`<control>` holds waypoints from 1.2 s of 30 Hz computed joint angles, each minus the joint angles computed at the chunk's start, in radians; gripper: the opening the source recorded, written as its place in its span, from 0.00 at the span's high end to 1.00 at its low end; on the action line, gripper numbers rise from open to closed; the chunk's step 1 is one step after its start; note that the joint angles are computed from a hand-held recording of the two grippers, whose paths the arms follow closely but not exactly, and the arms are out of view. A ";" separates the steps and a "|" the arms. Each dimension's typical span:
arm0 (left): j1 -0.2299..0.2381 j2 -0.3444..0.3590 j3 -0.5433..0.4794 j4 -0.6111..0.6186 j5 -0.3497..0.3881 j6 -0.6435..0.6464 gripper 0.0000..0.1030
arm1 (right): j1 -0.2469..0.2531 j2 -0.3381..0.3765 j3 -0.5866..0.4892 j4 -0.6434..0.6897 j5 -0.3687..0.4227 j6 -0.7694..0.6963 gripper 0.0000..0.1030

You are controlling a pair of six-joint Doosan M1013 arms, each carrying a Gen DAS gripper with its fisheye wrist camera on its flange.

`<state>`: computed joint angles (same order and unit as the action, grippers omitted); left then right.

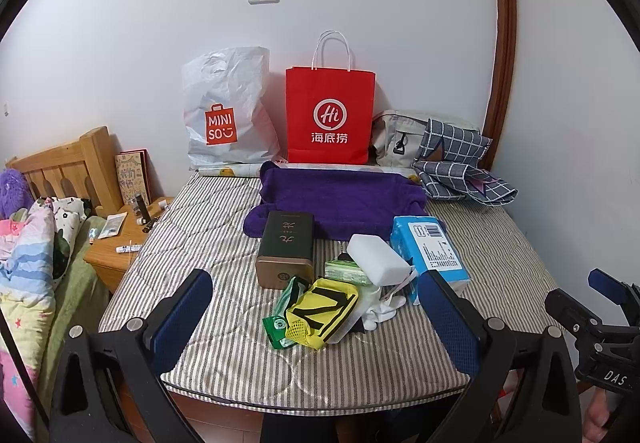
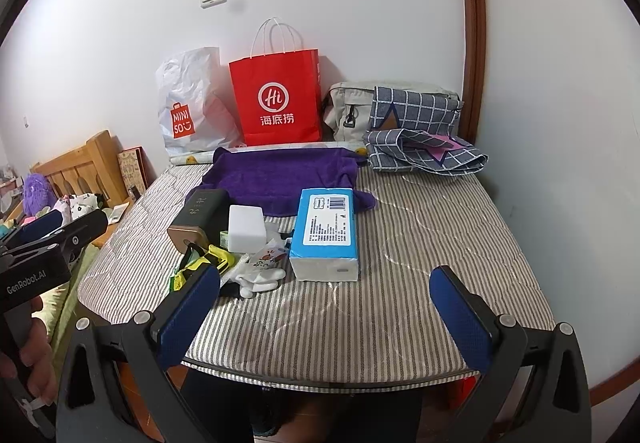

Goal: Organize soft objects

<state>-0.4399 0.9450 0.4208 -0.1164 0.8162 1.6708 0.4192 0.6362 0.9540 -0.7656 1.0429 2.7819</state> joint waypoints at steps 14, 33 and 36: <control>-0.001 -0.001 0.001 -0.002 -0.002 0.004 0.00 | 0.001 -0.006 0.009 -0.001 -0.007 0.011 0.00; 0.000 0.002 -0.002 0.003 -0.002 -0.003 0.00 | 0.002 -0.009 0.021 -0.017 -0.032 0.023 0.00; 0.001 0.027 -0.044 0.018 0.025 -0.015 0.00 | -0.002 -0.007 0.025 -0.011 -0.046 0.025 0.00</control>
